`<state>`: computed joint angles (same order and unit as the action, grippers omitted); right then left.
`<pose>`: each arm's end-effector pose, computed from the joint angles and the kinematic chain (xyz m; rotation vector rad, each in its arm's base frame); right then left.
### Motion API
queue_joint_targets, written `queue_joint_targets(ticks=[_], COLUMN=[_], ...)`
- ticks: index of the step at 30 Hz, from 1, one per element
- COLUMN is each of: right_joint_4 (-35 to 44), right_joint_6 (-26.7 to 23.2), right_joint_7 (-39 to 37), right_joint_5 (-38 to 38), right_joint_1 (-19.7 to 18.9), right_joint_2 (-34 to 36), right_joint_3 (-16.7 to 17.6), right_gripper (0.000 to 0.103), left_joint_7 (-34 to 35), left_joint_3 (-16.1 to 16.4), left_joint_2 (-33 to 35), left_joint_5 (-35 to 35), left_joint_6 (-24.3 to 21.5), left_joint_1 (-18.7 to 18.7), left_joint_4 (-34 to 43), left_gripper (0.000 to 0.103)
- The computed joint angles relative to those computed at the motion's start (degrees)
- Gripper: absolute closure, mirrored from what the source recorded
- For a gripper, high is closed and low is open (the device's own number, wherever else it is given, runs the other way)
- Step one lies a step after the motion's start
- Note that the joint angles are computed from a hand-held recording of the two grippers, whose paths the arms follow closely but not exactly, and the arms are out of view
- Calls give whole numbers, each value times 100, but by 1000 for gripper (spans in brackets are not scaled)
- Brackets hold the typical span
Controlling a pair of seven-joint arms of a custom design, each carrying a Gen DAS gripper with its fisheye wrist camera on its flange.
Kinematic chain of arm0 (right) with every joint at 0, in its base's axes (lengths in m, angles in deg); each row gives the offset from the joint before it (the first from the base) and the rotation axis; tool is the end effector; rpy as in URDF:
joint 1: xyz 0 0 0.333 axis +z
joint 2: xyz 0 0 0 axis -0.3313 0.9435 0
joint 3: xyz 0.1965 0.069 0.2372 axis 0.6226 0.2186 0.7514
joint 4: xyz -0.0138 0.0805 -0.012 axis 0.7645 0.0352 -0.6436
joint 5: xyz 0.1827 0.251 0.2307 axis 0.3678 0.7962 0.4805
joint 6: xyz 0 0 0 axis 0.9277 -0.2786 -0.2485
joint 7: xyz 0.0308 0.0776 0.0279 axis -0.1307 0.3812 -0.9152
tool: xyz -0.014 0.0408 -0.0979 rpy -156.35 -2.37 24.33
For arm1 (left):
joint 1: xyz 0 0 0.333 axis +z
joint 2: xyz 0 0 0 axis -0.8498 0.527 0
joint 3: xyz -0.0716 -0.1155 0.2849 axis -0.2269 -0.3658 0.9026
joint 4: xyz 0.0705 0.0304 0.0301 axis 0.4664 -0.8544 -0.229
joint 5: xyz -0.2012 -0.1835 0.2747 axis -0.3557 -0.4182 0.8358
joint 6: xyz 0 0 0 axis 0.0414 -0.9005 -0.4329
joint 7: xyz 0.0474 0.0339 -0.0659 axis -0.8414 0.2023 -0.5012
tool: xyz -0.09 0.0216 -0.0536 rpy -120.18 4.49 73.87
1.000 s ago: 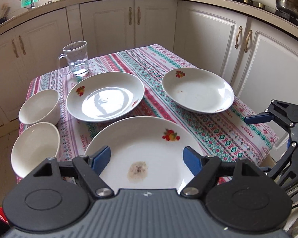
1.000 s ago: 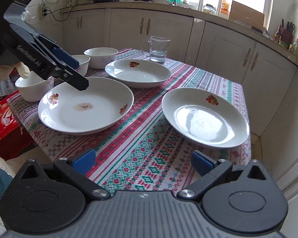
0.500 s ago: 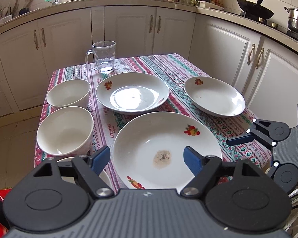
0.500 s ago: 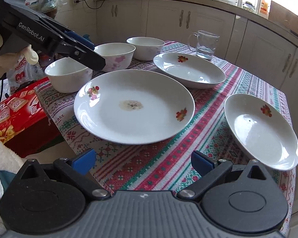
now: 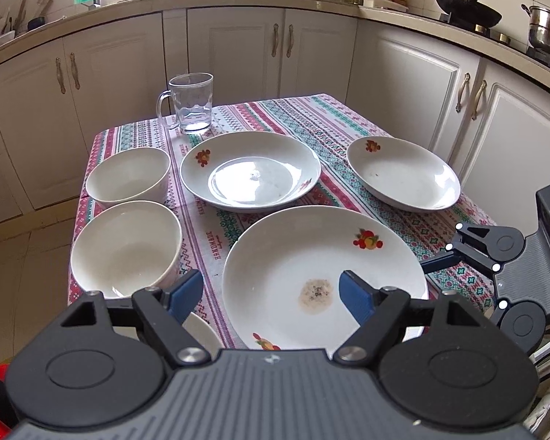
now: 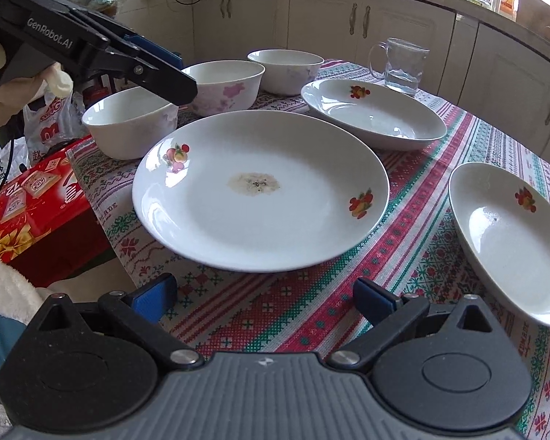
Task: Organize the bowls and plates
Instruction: 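Grip the rim of the brown-stained white plate with the left tool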
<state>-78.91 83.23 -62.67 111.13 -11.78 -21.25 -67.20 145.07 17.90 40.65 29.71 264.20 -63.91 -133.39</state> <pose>0.5746 0.1260 0.2781 -2.2677 0.8573 -0.3623 0.5720 -0.2037 0.3758 -1.4522 2.0963 -0.9372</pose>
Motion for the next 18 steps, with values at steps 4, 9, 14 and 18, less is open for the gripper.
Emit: queue_joint_targets(ticks=[4, 9, 14, 18], right_joint_4=[17, 3, -87, -107], right_joint_6=[-106, -153, -252, -98], right_joint_7=[-302, -678, -1681, -2382], right_joint_5=[213, 551, 1071, 1394], right_joint_1=[-60, -53, 49, 273], right_joint_2=[20, 9, -29, -21], right_joint_3=[14, -13, -138, -241], right_gripper=[0, 0, 0, 0], left_joint_7=[191, 446, 759, 855], left_joint_3=[-385, -416, -372, -152], left_joint_2=[168, 371, 604, 772], left_joint_5=[-10, -101, -299, -353], left_joint_6=[-200, -571, -1087, -1423], left_joint_1=[350, 336, 268, 61], left_joint_4=[221, 570, 1034, 1388], left_gripper=[21, 21, 21, 21])
